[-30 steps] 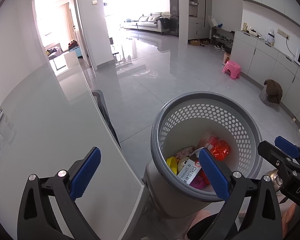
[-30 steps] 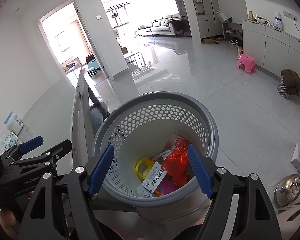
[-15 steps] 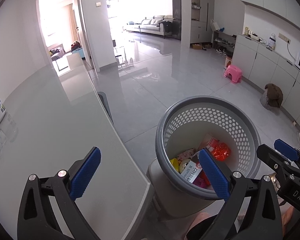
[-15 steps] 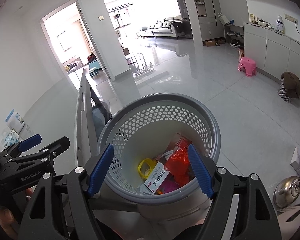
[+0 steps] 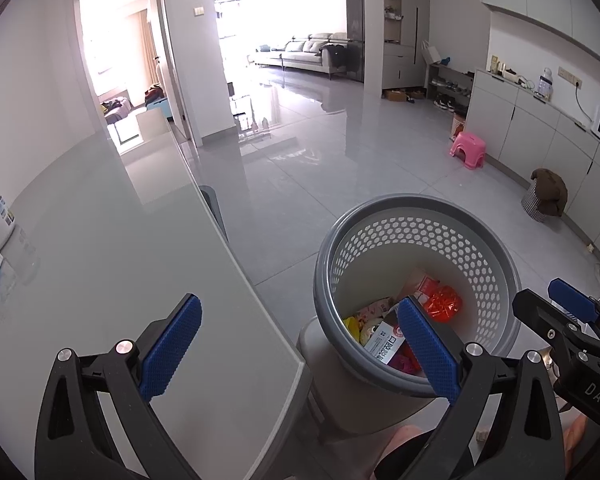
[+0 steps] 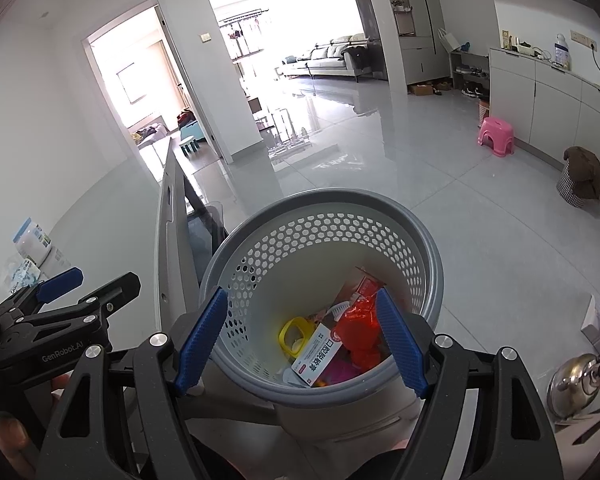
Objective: Collect trash
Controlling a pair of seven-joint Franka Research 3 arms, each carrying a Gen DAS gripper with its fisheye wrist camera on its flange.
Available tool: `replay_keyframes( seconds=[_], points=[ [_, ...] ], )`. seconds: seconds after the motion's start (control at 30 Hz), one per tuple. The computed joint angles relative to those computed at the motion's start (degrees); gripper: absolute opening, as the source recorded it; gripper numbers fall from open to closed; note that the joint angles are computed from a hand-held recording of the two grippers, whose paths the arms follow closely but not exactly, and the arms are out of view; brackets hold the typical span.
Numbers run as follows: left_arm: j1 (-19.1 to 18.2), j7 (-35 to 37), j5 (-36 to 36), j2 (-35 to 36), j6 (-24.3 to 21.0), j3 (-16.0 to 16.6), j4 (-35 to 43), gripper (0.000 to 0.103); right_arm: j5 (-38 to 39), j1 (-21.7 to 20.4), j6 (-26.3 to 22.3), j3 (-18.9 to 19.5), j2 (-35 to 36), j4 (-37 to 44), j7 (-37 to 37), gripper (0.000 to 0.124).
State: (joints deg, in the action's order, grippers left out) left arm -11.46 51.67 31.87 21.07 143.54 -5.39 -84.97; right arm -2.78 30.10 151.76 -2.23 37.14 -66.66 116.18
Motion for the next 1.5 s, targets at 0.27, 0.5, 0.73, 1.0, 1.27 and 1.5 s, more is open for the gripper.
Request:
replay_keyframes(
  seconds=[0.27, 0.5, 0.73, 1.0, 1.27, 1.5],
  points=[
    [-0.09, -0.16, 0.0, 0.27, -0.08, 0.14, 0.29, 0.097, 0.03, 0.05, -0.08, 0.04, -0.14, -0.1, -0.18, 0.073],
    [-0.01, -0.34, 0.05, 0.28, 0.11, 0.18, 0.23, 0.097, 0.05, 0.13, -0.01, 0.08, -0.33, -0.32, -0.19, 0.073],
    [-0.17, -0.69, 0.44, 0.3, 0.04, 0.24, 0.3, 0.097, 0.05, 0.14, -0.01, 0.1, -0.3, -0.29, -0.19, 0.073],
    [-0.32, -1.24, 1.02, 0.19, -0.07, 0.34, 0.23, 0.097, 0.0, 0.2, 0.01, 0.06, -0.27, -0.29, -0.14, 0.073],
    [-0.29, -1.63, 1.38, -0.09, 0.15, 0.31, -0.28, 0.097, 0.05, 0.27, -0.37, 0.17, 0.1, 0.46, -0.38, 0.073],
    [-0.46, -2.09, 1.85, -0.17, 0.39, 0.41, -0.4, 0.097, 0.09, 0.18, -0.04, 0.18, 0.05, 0.27, -0.54, 0.073]
  ],
)
